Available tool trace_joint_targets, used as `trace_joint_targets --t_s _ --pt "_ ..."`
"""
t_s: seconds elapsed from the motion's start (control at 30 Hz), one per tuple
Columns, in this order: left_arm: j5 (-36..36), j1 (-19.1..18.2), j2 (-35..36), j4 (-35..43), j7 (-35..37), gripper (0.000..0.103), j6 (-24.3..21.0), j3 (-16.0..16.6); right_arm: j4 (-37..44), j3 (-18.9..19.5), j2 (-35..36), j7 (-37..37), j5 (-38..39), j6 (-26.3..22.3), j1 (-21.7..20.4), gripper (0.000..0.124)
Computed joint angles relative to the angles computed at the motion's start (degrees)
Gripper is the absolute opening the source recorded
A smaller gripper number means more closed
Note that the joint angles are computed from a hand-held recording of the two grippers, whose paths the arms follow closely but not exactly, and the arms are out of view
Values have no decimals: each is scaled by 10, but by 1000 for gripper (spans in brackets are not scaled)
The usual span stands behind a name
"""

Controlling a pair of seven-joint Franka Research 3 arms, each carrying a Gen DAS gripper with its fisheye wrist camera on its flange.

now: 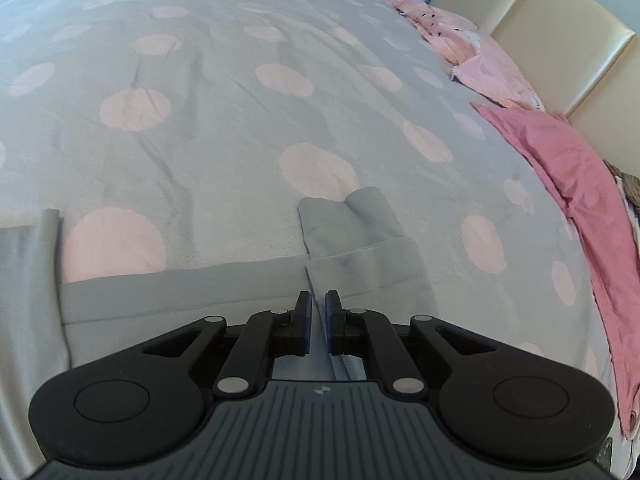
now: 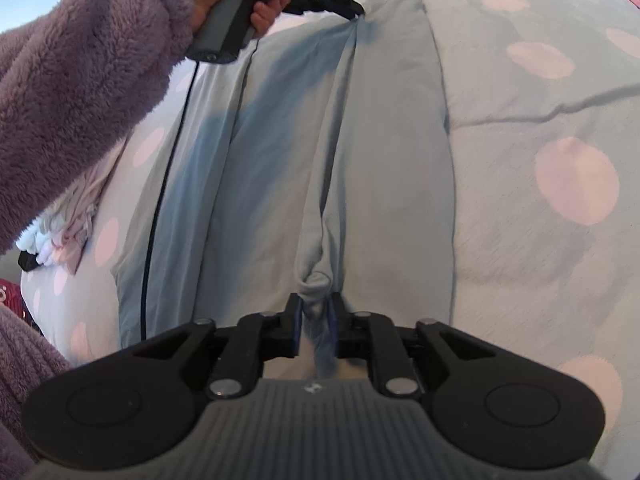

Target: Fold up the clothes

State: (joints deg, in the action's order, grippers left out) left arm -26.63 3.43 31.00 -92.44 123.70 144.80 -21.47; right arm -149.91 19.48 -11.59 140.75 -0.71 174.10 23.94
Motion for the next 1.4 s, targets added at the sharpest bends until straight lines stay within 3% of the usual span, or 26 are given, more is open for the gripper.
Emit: trace_joint_targets --t_s 0.17,0.23,0.3,0.37,0.53,0.63,0.73,0.77,0.9,0.97,1.07,1.2,1.33,1.37,1.4 --pt "-52 32 -77 -78 82 8 -24 -17 -33 12 -51 2 7 25 -11 30" --pt "-86 42 -121 -124 128 8 -44 -18 -31 58 -65 22 -22 -2 -61 30" --pt "-120 50 -168 -173 165 8 -77 -13 -27 87 -77 46 -58 -31 -95 20" --pt "-144 52 -214 -219 202 8 -111 -4 -28 74 -73 39 -66 -56 -80 20" --pt "-204 40 -332 -343 275 8 -178 37 -56 36 -90 19 -54 -60 -31 21" --pt "-235 22 -397 -416 310 8 -209 66 -94 33 -146 33 -34 -57 -19 21" --pt "-235 0 -455 -480 320 8 -239 91 -127 11 -190 12 9 -76 35 19" --pt "-234 -8 -475 -501 321 8 -244 99 -132 11 -201 7 18 -89 45 19" --pt "-216 -27 -569 -584 291 8 -267 134 -145 74 -276 62 5 -156 35 22" --pt "-203 -36 -611 -618 299 8 -270 155 -165 83 -314 88 1 -157 47 22" --pt "-190 -55 -658 -664 321 8 -262 182 -164 122 -309 111 -21 -127 36 22" --pt "-216 -86 -674 -703 334 8 -208 213 -143 155 -287 113 -68 -105 -2 22" --pt "-231 -126 -689 -721 357 8 -169 242 -133 158 -249 114 -81 -77 -13 22" --pt "-241 -138 -690 -723 366 8 -161 253 -126 163 -240 120 -82 -88 -18 20" --pt "-253 -150 -691 -726 373 8 -149 259 -120 165 -233 124 -84 -102 -20 7"
